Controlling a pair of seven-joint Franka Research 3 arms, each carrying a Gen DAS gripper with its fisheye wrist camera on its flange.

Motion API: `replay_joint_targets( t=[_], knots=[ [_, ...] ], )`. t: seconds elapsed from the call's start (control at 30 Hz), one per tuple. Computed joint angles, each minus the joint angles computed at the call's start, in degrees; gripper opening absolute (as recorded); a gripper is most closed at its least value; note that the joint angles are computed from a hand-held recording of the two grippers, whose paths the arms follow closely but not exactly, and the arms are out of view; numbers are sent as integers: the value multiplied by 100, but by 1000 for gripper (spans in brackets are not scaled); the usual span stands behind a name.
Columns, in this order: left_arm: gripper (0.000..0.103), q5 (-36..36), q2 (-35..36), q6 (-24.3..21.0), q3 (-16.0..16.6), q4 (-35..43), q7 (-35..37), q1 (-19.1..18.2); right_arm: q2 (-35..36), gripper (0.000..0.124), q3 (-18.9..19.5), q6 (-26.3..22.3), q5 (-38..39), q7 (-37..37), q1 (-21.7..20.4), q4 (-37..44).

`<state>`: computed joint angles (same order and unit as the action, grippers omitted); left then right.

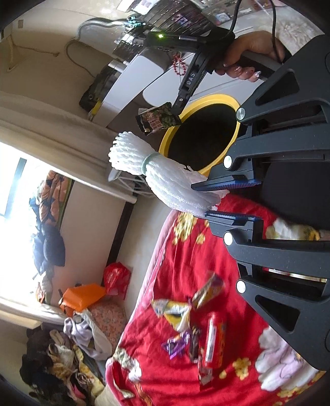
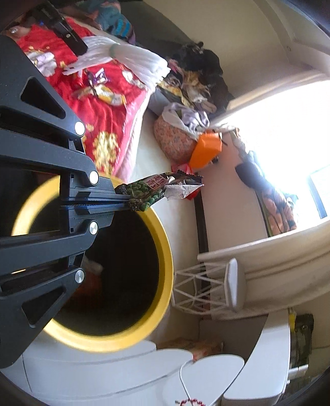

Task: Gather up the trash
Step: 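Carry the foam net and green snack bag with both tools over the bin, then open both tools to drop the foam net and snack bag into the bin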

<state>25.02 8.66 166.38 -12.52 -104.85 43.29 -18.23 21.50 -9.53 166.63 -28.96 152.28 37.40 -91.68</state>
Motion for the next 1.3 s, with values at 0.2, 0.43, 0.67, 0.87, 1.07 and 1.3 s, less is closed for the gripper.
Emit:
replay_joint_targets(
  t=[0.2, 0.43, 0.67, 0.87, 1.07, 1.3],
  knots=[
    [11, -230, 468, -194, -131, 555, 337, -114, -86, 2, -118, -75, -49, 338, -32, -216],
    [11, -382, 982, -551, -135, 1205, 624, -338, -135, 2, -48, -241, -113, 622, -206, -364],
    [11, -435, 1513, -998, -97, 1950, 895, -568, -177, 2, 70, -288, 0, 710, -415, -524],
    [11, -510, 1923, -1338, -82, 2563, 1184, -714, -178, 2, 184, -375, 246, 637, -553, -605],
    [12, -562, 2536, -1855, 2, 3517, 1413, -939, -179, 2, 255, -381, 484, 528, -639, -646],
    [48, -792, 2907, -1992, 25, 4105, 1775, -1010, -226, 31, 212, -268, 791, 456, -613, -760]
  ],
)
